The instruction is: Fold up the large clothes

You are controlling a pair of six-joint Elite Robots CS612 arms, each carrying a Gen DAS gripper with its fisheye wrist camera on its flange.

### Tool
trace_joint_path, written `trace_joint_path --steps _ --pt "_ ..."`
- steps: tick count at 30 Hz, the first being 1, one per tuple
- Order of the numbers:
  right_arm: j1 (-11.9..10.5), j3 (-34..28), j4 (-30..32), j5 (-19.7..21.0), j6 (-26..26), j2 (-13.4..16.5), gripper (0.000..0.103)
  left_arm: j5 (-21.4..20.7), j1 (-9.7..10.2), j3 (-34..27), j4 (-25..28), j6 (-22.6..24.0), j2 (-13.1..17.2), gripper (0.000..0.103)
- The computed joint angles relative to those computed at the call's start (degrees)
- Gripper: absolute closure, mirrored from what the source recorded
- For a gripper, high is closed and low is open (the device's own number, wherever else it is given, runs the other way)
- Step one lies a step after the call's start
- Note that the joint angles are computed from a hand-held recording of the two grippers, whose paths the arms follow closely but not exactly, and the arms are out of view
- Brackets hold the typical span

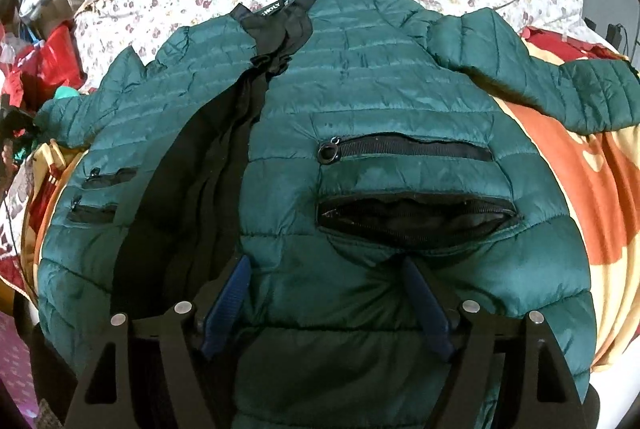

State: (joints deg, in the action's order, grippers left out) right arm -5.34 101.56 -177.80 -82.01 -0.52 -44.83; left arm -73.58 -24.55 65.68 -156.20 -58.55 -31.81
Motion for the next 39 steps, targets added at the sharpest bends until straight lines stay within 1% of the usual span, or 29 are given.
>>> trace_joint_path --steps 2,4,7,8,10,13,14,15,17,19,20,23,24,25,26,27,29,30,31,32,34,36,39 --pt "0.1 0.0 -0.2 -0.2 -0.2 0.0 0.027 1.0 -1.0 0.6 -1.6 1.7 -1.0 0.096" --pt "0.0 0.2 -0.3 0.0 -0.3 -0.1 0.027 0.6 -1.98 1.1 -4.2 4.1 -1.9 0.097" --pt "-0.3 0.5 -0.6 1.3 0.5 -0.6 0.027 -1.4 -4.02 1.2 -8.8 9.1 -2.8 0.097" --pt "-0.4 0.8 -1.2 1.9 1.1 -0.7 0.027 -2.5 -5.07 0.9 -10.6 11.4 -3.0 0.097" --pt "-0.8 1.5 -3.5 3.2 2.5 -1.2 0.027 -4.4 -6.53 0.4 -12.6 14.6 -3.0 0.097" --pt "-0.8 1.9 -4.4 3.6 2.4 -1.6 0.027 -9.5 -9.14 -2.2 -13.8 19.8 -1.8 0.097" --pt "-0.9 2.1 -4.8 3.6 2.3 -1.8 0.027 -10.9 -9.63 -3.2 -13.3 20.4 -1.3 0.097" --pt "-1.0 2.3 -5.2 3.7 2.5 -1.9 0.027 -13.4 -10.34 -4.5 -12.6 21.0 -0.4 0.097" --pt "-1.3 2.8 -6.0 4.0 3.4 -2.1 0.027 -16.8 -11.51 -6.2 -12.3 21.0 1.3 0.097" --pt "-1.8 3.2 -6.2 4.6 4.7 -2.3 0.027 -19.3 -12.98 -8.3 -10.1 22.2 3.3 0.097" --pt "-2.1 3.4 -6.0 5.0 5.2 -2.4 0.027 -19.3 -13.53 -9.3 -8.6 22.4 4.1 0.097" --pt "-2.8 3.7 -5.8 5.7 6.4 -2.9 0.027 -16.2 -15.52 -11.5 -1.9 21.6 6.3 0.097" --pt "-2.9 3.8 -5.8 5.8 6.6 -3.0 0.027 -15.3 -15.98 -11.6 -0.4 21.9 6.6 0.097" --pt "-3.1 3.8 -5.7 5.9 6.6 -3.2 0.027 -14.6 -16.41 -11.3 0.5 22.4 6.6 0.096" --pt "-3.2 3.7 -5.5 6.0 6.6 -3.3 0.027 -13.5 -17.03 -10.7 1.0 24.0 6.5 0.094" --pt "-3.2 3.6 -5.4 6.2 6.6 -3.4 0.027 -12.1 -17.54 -9.8 0.8 25.4 6.2 0.09" --pt "-3.3 3.2 -4.9 6.9 6.5 -3.4 0.027 -9.3 -18.5 -7.8 -0.8 28.5 5.5 0.083" --pt "-3.4 2.8 -4.2 7.6 6.4 -3.4 0.027 -7.7 -19.1 -6.1 -2.6 30.3 4.9 0.074" --pt "-3.4 2.2 -3.3 8.8 6.4 -3.4 0.027 -6.2 -19.64 -4.5 -4.6 31.6 4.3 0.067" --pt "-3.4 1.6 -2.4 10.1 6.5 -3.2 0.027 -5.7 -19.89 -2.8 -6.9 32.5 3.8 0.058" --pt "-3.4 0.2 -0.5 13.1 6.6 -2.8 0.027 -5.5 -20.31 0.4 -10.8 32.8 2.7 0.048" --pt "-3.2 -1.6 1.4 15.1 6.7 -2.0 0.027 -6.3 -20.49 2.9 -13.2 31.9 1.6 0.04" --pt "-2.3 -5.0 4.3 16.5 7.1 -0.4 0.027 -6.3 -20.92 6.1 -15.8 31.5 0.4 0.04"
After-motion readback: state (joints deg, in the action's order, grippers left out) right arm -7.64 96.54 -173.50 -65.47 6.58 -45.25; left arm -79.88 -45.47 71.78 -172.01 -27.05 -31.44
